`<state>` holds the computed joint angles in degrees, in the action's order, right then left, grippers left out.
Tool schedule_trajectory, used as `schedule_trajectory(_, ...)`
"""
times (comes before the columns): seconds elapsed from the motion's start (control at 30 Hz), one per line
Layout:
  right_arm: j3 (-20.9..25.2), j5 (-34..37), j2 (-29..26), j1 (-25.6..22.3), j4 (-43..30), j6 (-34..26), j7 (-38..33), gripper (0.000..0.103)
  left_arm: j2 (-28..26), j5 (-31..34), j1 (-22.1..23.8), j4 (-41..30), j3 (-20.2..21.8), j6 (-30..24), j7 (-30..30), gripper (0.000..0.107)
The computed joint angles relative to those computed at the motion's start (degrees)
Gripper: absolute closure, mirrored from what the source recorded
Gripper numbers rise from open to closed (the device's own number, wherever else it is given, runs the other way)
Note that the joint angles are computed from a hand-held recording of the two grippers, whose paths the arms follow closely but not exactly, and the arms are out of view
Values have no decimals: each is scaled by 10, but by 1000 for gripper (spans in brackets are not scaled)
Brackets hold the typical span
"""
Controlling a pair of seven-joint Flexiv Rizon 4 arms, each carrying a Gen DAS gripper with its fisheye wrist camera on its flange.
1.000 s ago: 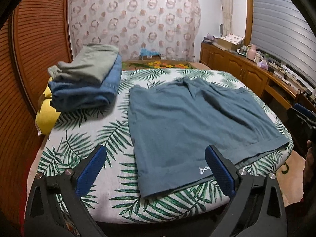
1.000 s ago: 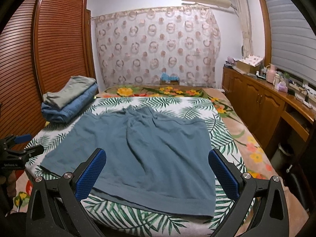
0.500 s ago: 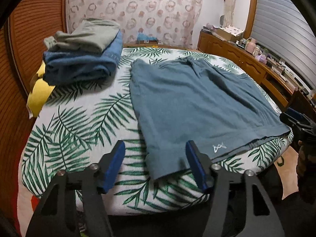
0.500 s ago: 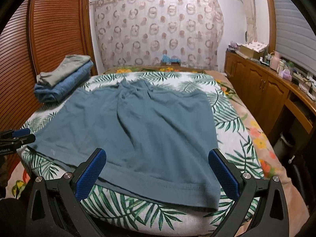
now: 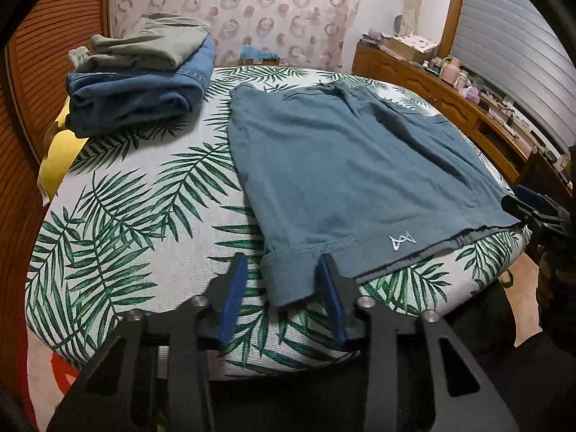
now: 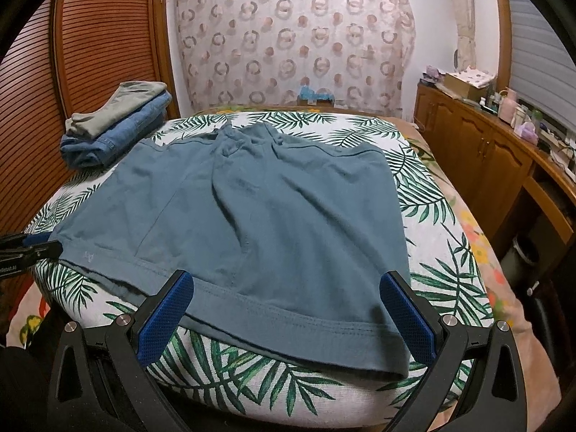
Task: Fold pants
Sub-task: 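Lower the left gripper to a leg hem of the shorts and close, then lift the held leg with the left gripper, lay it over the other leg, open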
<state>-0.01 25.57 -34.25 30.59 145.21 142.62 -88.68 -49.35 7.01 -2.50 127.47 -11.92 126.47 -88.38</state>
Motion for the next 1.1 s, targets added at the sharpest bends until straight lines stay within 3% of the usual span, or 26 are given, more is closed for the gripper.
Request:
schedule_trajectory(0.13,6,-11,-6,-11,3,13,2,0,-3,30,21,-1,-17,11,0,93)
schedule_trajectory(0.23,4,-23,-9,-21,-3,9,4,0,-2,76,61,-3,-54,8,-6,97)
schedule_trajectory(0.33,8,-39,-10,-38,0,15,9,0,3,113,93,-9,-91,-2,-15,97)
schedule_trajectory(0.67,7,-60,5,-59,6,14,14,1,34,122,71,-72,-125,-51,6,98)
schedule_trajectory(1.1,5,-48,11,-59,8,11,15,3,6,113,70,-160,-226,-146,83,98)
